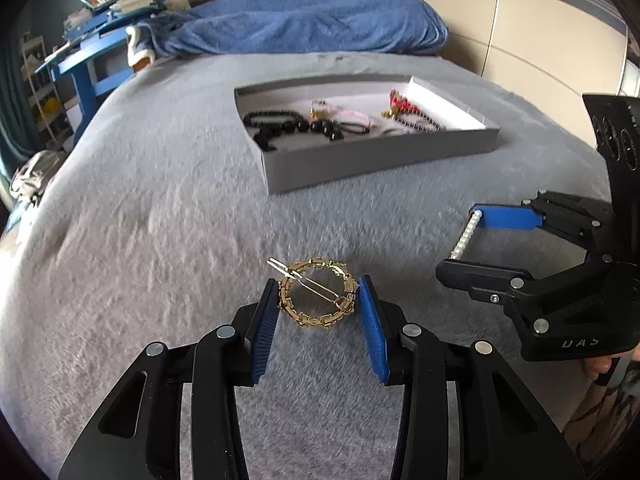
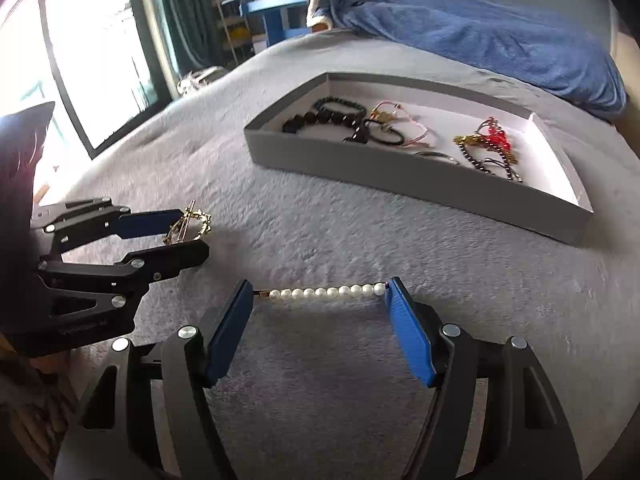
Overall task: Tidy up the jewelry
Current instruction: 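Carry both hairpins into the tray and open both tools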
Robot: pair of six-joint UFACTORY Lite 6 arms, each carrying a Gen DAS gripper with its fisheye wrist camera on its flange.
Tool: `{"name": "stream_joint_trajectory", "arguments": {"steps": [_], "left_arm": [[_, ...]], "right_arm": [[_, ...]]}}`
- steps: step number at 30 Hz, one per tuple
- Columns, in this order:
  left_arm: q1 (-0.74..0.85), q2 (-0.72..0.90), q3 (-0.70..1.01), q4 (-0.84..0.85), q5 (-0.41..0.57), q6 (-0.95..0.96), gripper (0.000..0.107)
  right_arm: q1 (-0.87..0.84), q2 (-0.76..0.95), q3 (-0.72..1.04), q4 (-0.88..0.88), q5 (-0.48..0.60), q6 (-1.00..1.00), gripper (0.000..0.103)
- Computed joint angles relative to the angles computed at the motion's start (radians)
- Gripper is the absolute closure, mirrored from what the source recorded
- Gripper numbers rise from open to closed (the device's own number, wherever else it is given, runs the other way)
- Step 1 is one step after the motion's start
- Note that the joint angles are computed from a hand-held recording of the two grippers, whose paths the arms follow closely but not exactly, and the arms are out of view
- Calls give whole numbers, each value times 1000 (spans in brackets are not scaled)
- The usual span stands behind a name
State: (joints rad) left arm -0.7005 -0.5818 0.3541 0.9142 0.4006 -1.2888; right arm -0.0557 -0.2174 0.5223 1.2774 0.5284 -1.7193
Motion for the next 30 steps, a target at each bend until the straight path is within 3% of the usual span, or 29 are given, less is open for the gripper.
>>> {"name": "stream_joint_trajectory", "arguments": {"steps": [7,17,30], "left_arm": [[-8,-15,56,49,18,-33,66],[63,164,246,123,-67,-20,66],[164,481,496,221,-180,-25,66]], "right_arm": [[-106,0,48,-18,87,14,35],[-229,86,236,-54,180,44,35],[-215,394,582,-67,118,121,35]]}}
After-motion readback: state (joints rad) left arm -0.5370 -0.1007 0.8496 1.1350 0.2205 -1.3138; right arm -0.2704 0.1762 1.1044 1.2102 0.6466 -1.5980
